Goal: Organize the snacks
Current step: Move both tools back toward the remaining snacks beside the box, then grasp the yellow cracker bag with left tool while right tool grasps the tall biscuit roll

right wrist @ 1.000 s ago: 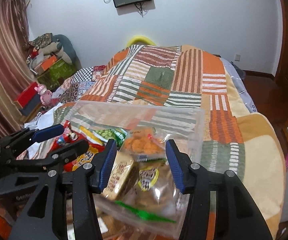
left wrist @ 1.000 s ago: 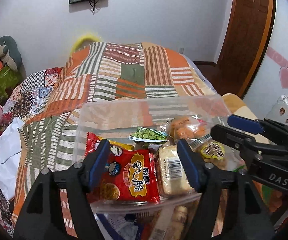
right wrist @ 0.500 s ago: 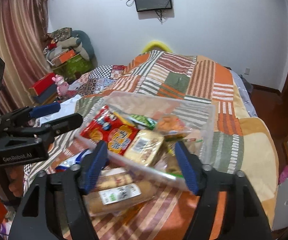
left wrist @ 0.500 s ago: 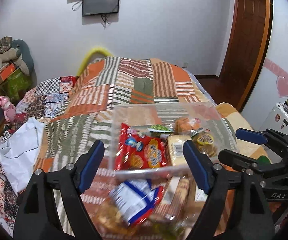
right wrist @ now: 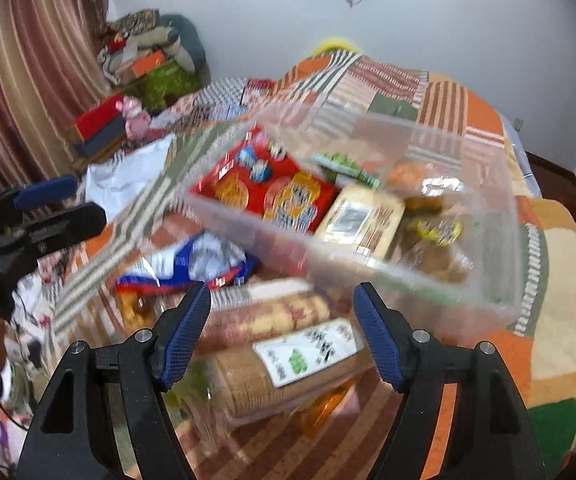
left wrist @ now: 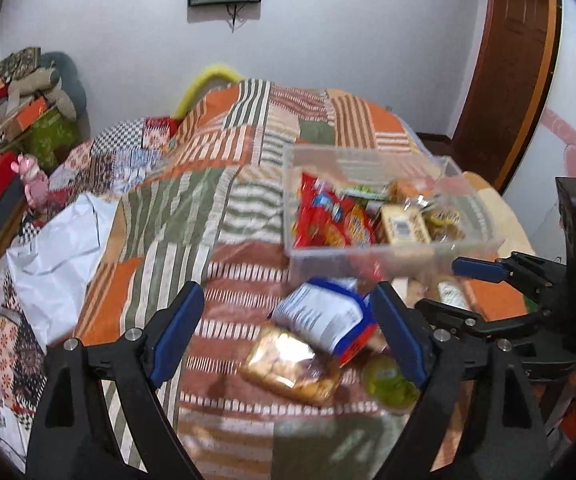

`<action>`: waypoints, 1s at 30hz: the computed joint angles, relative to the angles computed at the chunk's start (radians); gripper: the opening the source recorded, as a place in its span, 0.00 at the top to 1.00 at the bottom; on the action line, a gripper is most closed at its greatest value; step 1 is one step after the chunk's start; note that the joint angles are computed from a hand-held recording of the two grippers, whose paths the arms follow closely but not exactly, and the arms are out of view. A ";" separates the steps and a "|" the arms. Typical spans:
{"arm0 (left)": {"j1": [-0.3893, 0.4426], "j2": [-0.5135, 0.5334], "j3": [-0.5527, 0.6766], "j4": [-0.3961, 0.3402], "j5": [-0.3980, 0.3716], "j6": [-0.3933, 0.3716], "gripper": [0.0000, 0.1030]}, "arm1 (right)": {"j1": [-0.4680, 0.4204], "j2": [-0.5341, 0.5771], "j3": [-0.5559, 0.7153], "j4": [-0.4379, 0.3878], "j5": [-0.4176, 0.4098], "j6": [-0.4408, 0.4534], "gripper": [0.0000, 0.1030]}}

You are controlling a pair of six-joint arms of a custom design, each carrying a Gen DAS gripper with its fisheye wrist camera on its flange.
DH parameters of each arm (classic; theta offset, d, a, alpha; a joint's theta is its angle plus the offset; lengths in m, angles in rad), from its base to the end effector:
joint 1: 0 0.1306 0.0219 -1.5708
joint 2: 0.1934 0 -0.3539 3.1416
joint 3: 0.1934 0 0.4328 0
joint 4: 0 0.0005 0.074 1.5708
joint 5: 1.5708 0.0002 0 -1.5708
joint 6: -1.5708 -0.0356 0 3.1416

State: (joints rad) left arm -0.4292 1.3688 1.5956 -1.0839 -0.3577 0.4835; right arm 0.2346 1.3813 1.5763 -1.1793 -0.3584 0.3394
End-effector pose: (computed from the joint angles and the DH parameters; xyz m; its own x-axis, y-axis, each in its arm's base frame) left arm 0.4694 -0.2016 0.5005 -0.6929 -0.1618 -0.7026 -0.1589 0.9848 -0.0700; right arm 0.4904 0.1295 0.4788 -0.6285 -0.4708 -0.6191 -0.6530 0.7519 0.0912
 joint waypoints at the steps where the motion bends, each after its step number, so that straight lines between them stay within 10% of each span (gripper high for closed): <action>1: 0.003 -0.007 -0.013 0.001 0.007 0.003 0.17 | -0.003 -0.011 -0.016 0.004 0.008 0.014 0.31; 13: 0.016 -0.071 -0.139 -0.002 0.076 0.001 0.16 | -0.105 -0.080 -0.111 -0.041 0.074 0.102 0.31; 30: 0.039 0.041 -0.136 0.050 0.201 0.026 0.12 | -0.122 -0.029 -0.068 -0.071 -0.029 -0.009 0.45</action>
State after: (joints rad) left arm -0.3902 1.4097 1.4599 -1.0340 -0.1564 0.5097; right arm 0.1126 1.3519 1.5082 -1.2503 -0.3877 0.3307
